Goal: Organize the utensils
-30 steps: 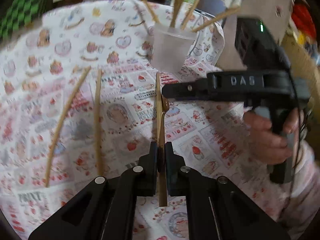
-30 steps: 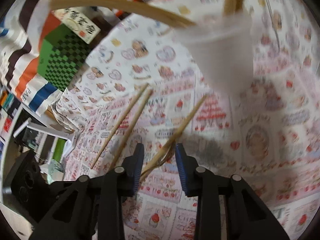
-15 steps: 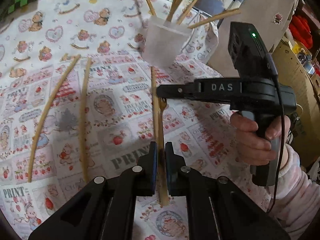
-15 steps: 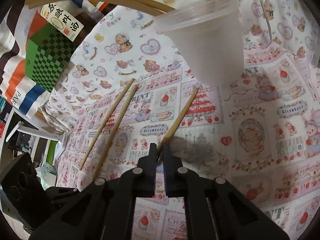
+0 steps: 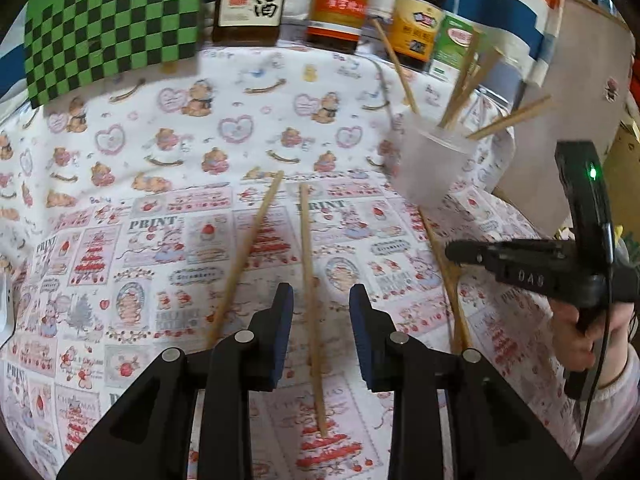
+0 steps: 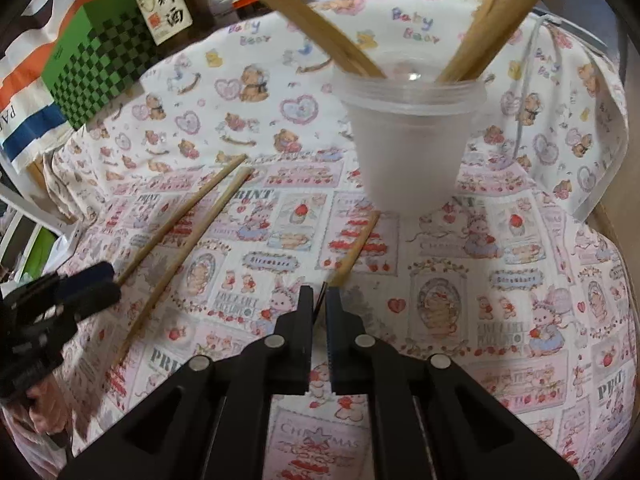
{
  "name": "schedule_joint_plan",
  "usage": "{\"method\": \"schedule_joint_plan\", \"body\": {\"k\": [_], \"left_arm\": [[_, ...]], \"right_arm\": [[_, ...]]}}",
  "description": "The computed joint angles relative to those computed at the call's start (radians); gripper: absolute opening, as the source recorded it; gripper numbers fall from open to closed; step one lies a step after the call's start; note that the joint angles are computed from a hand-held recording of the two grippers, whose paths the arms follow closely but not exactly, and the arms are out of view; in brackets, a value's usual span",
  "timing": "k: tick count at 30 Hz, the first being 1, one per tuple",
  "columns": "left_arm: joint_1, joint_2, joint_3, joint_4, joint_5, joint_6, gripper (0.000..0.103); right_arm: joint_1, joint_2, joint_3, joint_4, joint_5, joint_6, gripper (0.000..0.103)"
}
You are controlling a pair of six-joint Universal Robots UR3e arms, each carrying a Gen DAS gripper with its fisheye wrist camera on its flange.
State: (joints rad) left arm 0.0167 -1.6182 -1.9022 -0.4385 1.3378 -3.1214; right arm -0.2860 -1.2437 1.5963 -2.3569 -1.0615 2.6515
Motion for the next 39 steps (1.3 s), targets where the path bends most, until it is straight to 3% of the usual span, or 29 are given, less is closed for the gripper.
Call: {"method": "schedule_joint_plan", "body": {"k": [9, 12, 15, 18, 21, 24, 27, 29, 30, 31, 32, 35, 39], "left_arm": [[-0.032, -0.042, 0.022, 0.031, 0.049, -0.017, 0.031], [-0.025, -0.039, 0.021, 0.027, 0.055, -0.025, 0.031], [-0.005, -0.034, 0.014, 0.033, 0.054, -0.04, 0.031], [0.018, -0.032, 0.015, 0.011, 0.033, -0.039, 0.031], [0.004, -0.048, 0.053, -0.057, 0.046, 0.003, 0.038], [-0.055, -0.085, 0.097, -0.111, 0.12, 0.06, 0.04], [-0.078, -0.123, 0.153, -0.218, 0.136, 0.065, 0.041], [-0.094, -0.138, 0.161, -0.222, 0.162, 0.061, 0.041], [-0.103, -0.14, 0.161, -0.22, 0.183, 0.064, 0.034], [-0.109, -0.138, 0.155, -0.209, 0.19, 0.066, 0.017], [-0.107, -0.134, 0.153, -0.214, 0.184, 0.067, 0.006], [-0.088, -0.113, 0.138, -0.218, 0.156, 0.042, 0.004], [-0.056, -0.021, 0.029, -0.032, 0.118, 0.007, 0.004]], "right_arm": [[0.02, 0.032, -0.029, 0.019, -0.021, 0.015, 0.01], [0.013, 0.029, -0.02, 0.014, -0.005, 0.045, 0.007], [-0.028, 0.003, 0.002, -0.002, 0.074, 0.051, 0.002], [-0.063, -0.051, 0.074, -0.098, 0.139, 0.053, 0.002], [-0.092, -0.09, 0.136, -0.187, 0.208, 0.065, 0.002], [-0.123, -0.133, 0.249, -0.416, 0.258, 0.126, 0.002], [-0.147, -0.152, 0.338, -0.643, 0.287, 0.194, 0.002], [-0.154, -0.155, 0.358, -0.725, 0.294, 0.228, 0.002], [-0.16, -0.158, 0.372, -0.768, 0.306, 0.245, 0.002], [-0.168, -0.157, 0.379, -0.79, 0.319, 0.252, 0.002], [-0.174, -0.159, 0.388, -0.806, 0.328, 0.258, 0.002], [-0.194, -0.165, 0.418, -0.87, 0.351, 0.288, 0.002], [-0.23, -0.17, 0.462, -1.002, 0.382, 0.365, 0.002]]}}
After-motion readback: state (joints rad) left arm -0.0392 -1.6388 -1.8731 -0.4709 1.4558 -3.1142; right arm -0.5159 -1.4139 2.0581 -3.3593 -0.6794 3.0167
